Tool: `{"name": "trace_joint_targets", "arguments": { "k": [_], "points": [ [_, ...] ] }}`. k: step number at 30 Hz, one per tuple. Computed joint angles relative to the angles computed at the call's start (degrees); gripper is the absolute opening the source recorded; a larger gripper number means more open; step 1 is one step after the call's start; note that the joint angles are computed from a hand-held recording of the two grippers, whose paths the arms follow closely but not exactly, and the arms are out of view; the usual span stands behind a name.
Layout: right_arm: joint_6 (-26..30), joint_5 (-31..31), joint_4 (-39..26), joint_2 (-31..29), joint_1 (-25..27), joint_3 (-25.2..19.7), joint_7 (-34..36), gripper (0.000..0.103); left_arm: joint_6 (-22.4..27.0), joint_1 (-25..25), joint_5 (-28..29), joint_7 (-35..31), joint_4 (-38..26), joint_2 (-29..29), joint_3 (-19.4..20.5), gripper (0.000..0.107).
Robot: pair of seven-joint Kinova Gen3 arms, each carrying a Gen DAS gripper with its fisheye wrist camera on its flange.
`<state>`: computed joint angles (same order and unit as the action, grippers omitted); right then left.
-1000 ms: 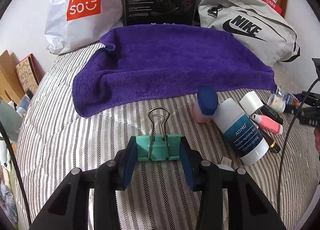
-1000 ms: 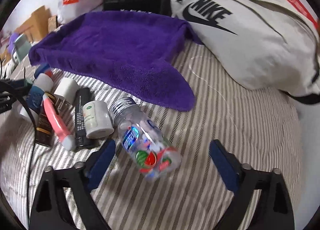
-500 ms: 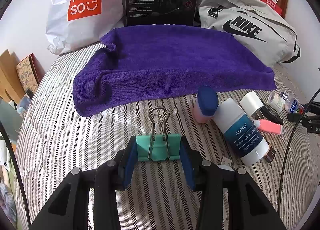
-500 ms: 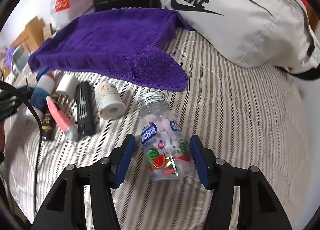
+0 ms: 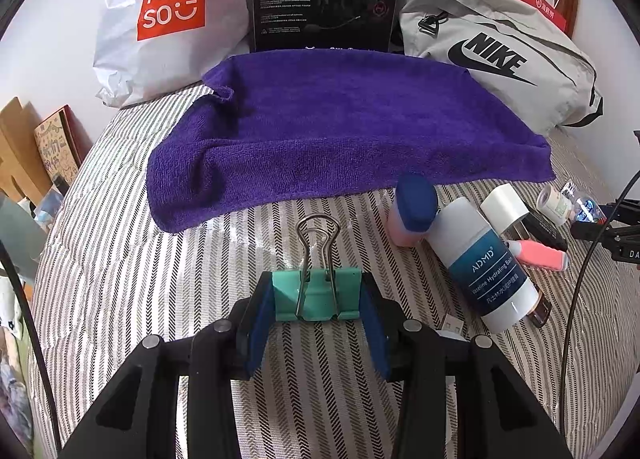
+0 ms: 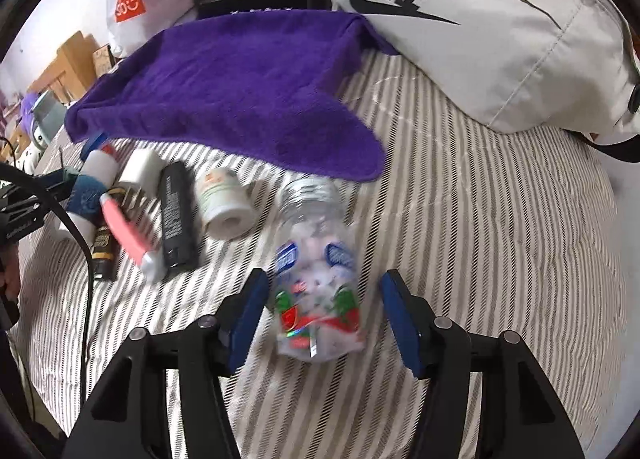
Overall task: Organize rigid objects
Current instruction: 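Grasp the mint-green binder clip with the left gripper while the right grasps the clear candy bottle, then carry the clip and bottle onto the purple towel and open both grippers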
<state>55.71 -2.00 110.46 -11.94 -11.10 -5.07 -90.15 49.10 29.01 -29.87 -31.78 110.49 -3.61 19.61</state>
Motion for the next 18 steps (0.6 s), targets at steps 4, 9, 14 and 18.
{"name": "trace_joint_targets", "arguments": {
  "k": [4, 9, 14, 18],
  "points": [
    [0.73, 0.79, -0.41, -0.11, -0.63, -1.0, -0.18, 0.041, 0.14, -0.06, 0.53, -0.52, -0.16, 0.06, -0.2, 0.04],
    [1.65, 0.8, -0.38, -0.38, -1.09, -1.44, -1.33, 0.041, -0.02, 0.21, -0.72, 1.03, 0.12, 0.22, 0.06, 0.04],
    [0.81, 2.77, 0.58, -1.11, -1.18, -3.04, -5.66, 0.041, 0.23, 0.19, 0.86, -1.02, -0.42, 0.22, -0.55, 0.039],
    [2.12, -0.19, -0.1, -1.02, -1.37, -0.71, -4.58, 0.041, -0.41, -0.97, 4.39, -3.61, -0.52, -0.84, -1.49, 0.039]
  ]
}}
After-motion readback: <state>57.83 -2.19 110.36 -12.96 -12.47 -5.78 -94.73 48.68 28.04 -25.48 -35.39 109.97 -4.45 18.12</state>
